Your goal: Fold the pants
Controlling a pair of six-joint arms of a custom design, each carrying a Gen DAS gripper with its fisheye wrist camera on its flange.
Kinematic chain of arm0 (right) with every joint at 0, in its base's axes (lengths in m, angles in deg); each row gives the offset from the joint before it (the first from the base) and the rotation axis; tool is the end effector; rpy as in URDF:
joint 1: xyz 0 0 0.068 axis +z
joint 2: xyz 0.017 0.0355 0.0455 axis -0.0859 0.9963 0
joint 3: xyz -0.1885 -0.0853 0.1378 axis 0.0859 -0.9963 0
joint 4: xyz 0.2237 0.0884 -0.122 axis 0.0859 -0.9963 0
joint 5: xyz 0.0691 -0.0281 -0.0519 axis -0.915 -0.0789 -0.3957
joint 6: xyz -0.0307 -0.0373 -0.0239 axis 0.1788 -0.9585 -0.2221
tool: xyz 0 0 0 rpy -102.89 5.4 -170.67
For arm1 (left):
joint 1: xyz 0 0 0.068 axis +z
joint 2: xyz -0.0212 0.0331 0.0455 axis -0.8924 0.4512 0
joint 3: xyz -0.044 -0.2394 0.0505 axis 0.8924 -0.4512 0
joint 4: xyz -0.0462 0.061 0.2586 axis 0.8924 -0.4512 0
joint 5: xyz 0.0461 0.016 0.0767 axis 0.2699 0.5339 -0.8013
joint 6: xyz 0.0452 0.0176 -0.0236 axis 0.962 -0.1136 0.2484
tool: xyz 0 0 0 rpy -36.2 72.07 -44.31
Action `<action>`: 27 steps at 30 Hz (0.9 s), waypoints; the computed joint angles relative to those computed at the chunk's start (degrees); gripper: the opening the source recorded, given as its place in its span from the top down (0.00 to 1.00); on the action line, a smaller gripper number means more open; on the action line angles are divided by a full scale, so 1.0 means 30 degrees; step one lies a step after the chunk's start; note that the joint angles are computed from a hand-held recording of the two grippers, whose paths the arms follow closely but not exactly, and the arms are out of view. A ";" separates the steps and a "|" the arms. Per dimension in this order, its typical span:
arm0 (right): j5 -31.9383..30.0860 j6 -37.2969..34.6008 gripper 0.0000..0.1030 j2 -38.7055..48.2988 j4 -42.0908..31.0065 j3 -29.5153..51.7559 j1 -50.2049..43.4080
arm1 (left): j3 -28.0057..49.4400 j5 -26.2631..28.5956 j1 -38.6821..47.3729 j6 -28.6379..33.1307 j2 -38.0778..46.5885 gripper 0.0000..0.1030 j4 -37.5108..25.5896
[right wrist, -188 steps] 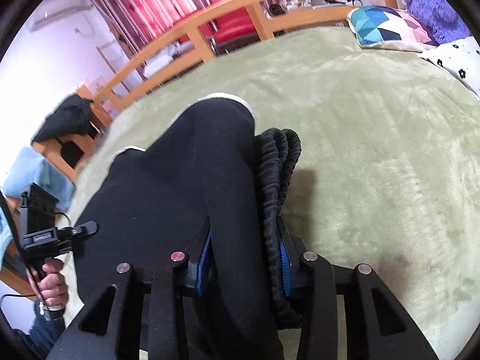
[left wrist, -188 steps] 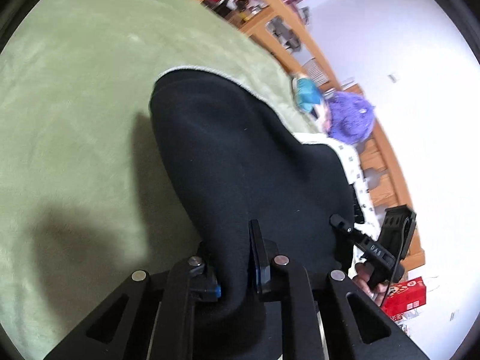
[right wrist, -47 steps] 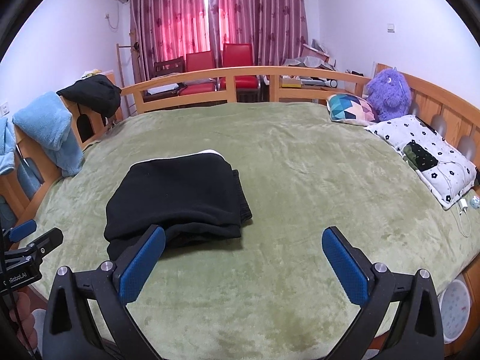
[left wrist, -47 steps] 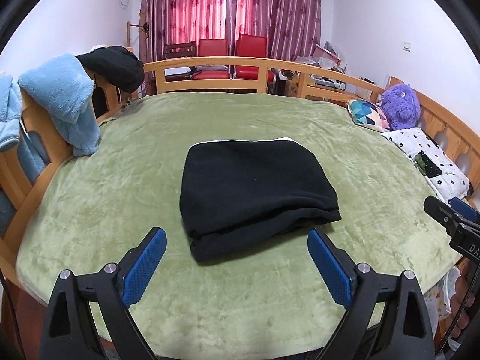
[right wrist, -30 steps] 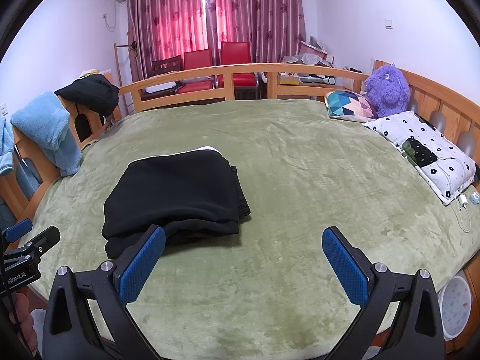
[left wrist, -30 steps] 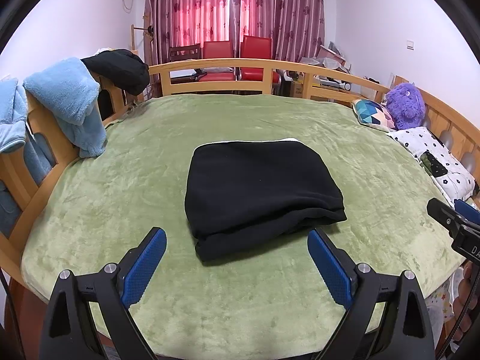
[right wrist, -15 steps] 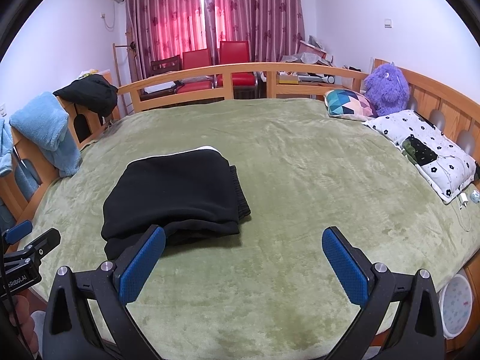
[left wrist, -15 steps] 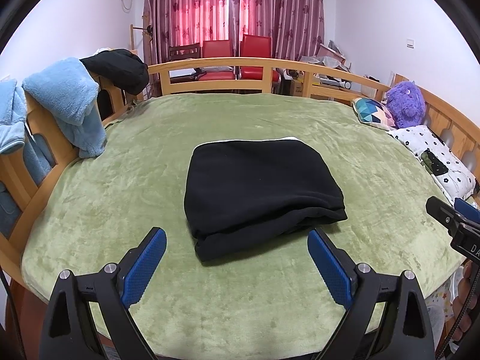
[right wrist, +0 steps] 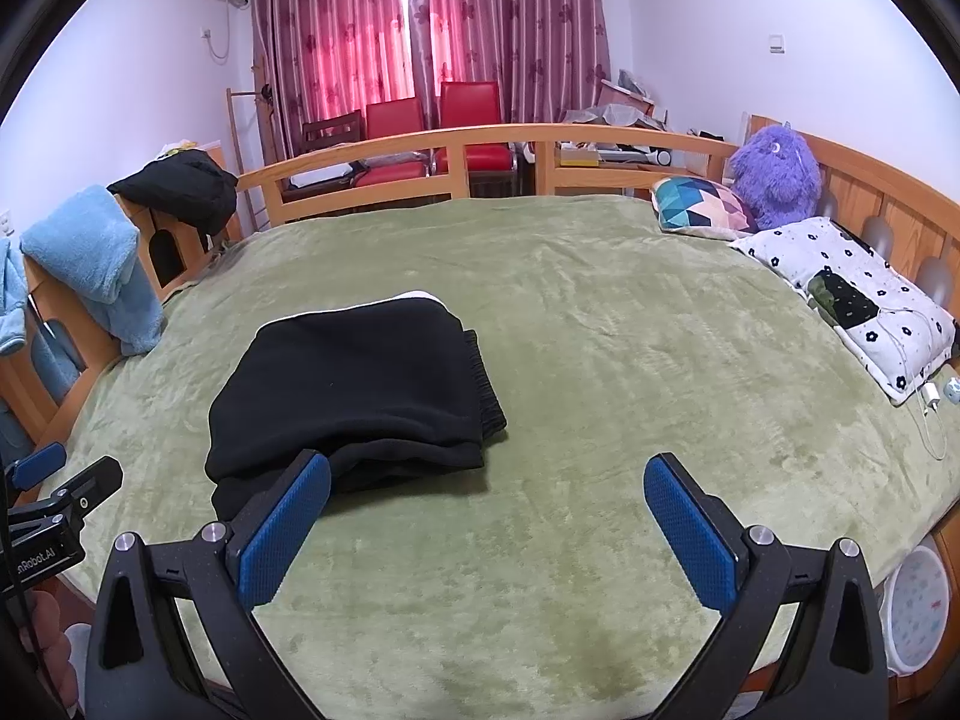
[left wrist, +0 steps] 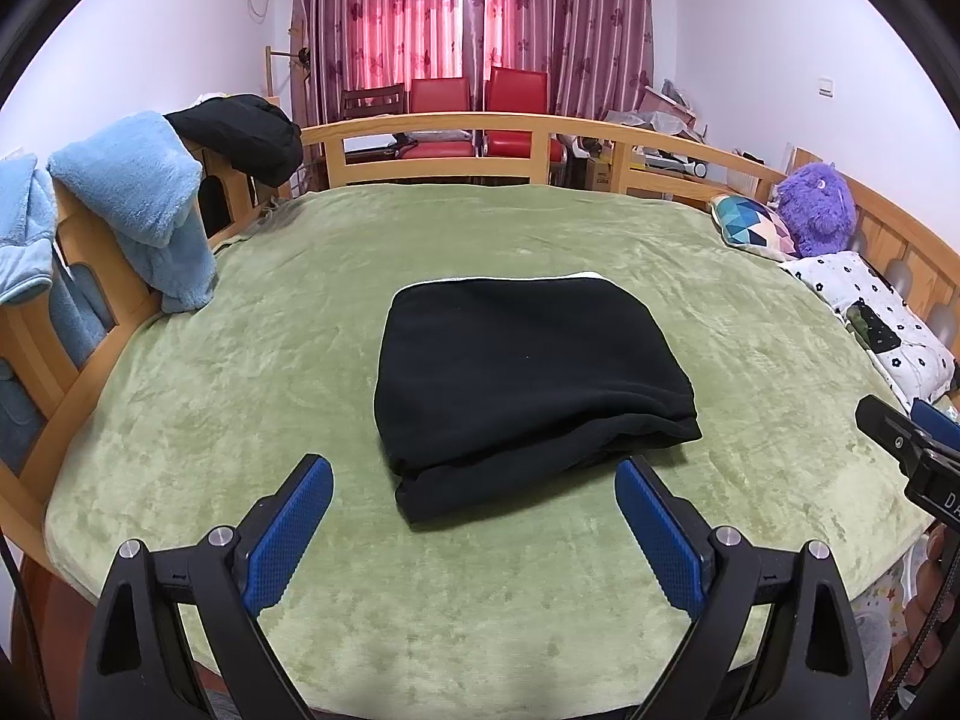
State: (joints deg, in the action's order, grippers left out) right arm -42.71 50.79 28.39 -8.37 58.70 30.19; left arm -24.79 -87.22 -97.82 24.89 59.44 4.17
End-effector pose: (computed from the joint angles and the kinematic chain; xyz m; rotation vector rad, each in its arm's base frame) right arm 0.2141 0.1267 0.2655 0.2199 2.1892 -0.0372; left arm 0.2405 -0.1502 0.2593 0.0997 2.2601 -0.0629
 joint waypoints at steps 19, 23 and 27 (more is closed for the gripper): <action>0.0153 0.0223 0.00 0.0150 0.0310 -0.0287 0.0207 | -0.0275 -0.0128 -0.0029 -0.0219 -0.0138 0.07 0.0155; 0.0144 0.0291 0.00 0.0118 0.0278 -0.0281 0.0260 | -0.0357 -0.0031 0.0017 -0.0253 -0.0214 0.07 0.0180; 0.0119 0.0162 0.00 0.0084 0.0398 -0.0363 0.0229 | -0.0290 -0.0097 -0.0031 -0.0297 -0.0181 0.07 0.0115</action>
